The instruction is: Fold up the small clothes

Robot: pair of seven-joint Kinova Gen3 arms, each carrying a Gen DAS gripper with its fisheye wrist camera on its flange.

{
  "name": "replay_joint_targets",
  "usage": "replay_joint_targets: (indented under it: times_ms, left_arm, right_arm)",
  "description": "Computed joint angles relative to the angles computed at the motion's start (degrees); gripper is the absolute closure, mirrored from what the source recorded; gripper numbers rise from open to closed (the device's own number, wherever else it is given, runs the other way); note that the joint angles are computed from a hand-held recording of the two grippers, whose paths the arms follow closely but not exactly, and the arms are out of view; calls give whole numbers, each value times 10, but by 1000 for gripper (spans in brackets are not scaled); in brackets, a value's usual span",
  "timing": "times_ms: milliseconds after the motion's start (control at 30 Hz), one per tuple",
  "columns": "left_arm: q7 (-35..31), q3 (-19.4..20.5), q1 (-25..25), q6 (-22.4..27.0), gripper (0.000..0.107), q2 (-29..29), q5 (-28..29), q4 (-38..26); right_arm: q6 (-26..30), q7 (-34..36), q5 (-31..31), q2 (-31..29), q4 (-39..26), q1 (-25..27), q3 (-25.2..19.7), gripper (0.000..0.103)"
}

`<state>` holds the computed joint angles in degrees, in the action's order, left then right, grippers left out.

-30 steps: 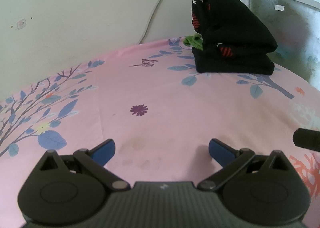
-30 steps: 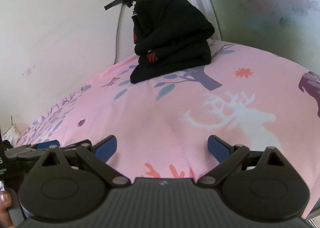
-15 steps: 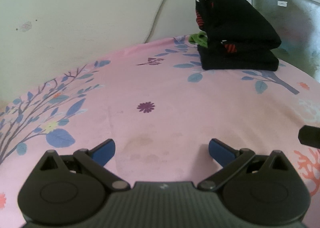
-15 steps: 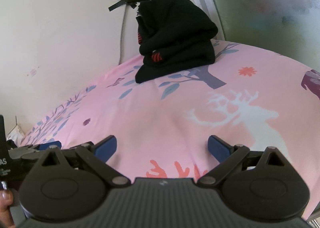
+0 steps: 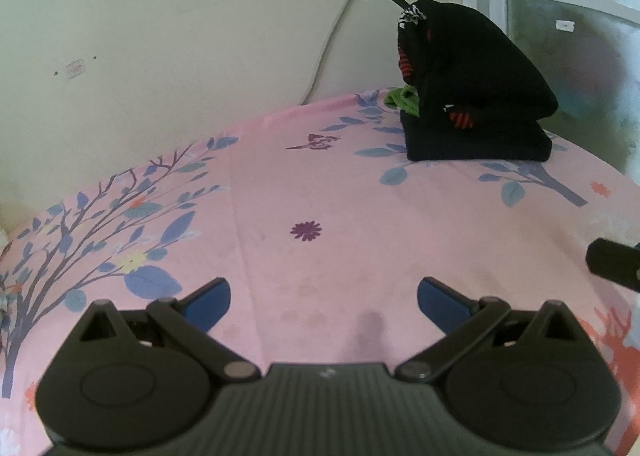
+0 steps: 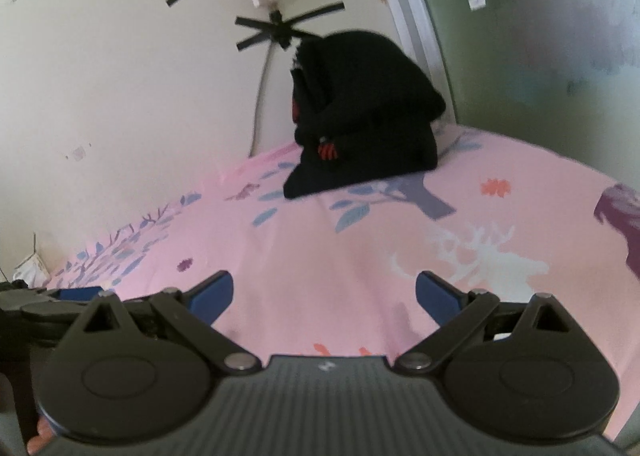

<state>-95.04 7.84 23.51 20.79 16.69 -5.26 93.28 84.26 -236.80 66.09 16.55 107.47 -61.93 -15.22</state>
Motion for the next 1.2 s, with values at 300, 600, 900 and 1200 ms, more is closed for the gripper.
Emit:
replay_joint_targets:
  times_ms: [300, 600, 900, 1200]
  left_arm:
    - [14, -8, 8, 33, 5, -1, -11, -12]
    - [-34, 21, -26, 35, 5, -9, 25, -5]
    - [-43, 11, -18, 36, 5, -11, 39, -6]
    - [-90, 32, -48, 59, 5, -13, 93, -14]
  right_arm:
    - [19, -1, 7, 9, -7, -10, 1, 12]
    - [-10, -16, -2, 3, 0, -2, 2, 12]
    - [-19, -21, -9, 5, -3, -1, 3, 12]
    - [-32, -29, -10, -2, 7, 8, 5, 12]
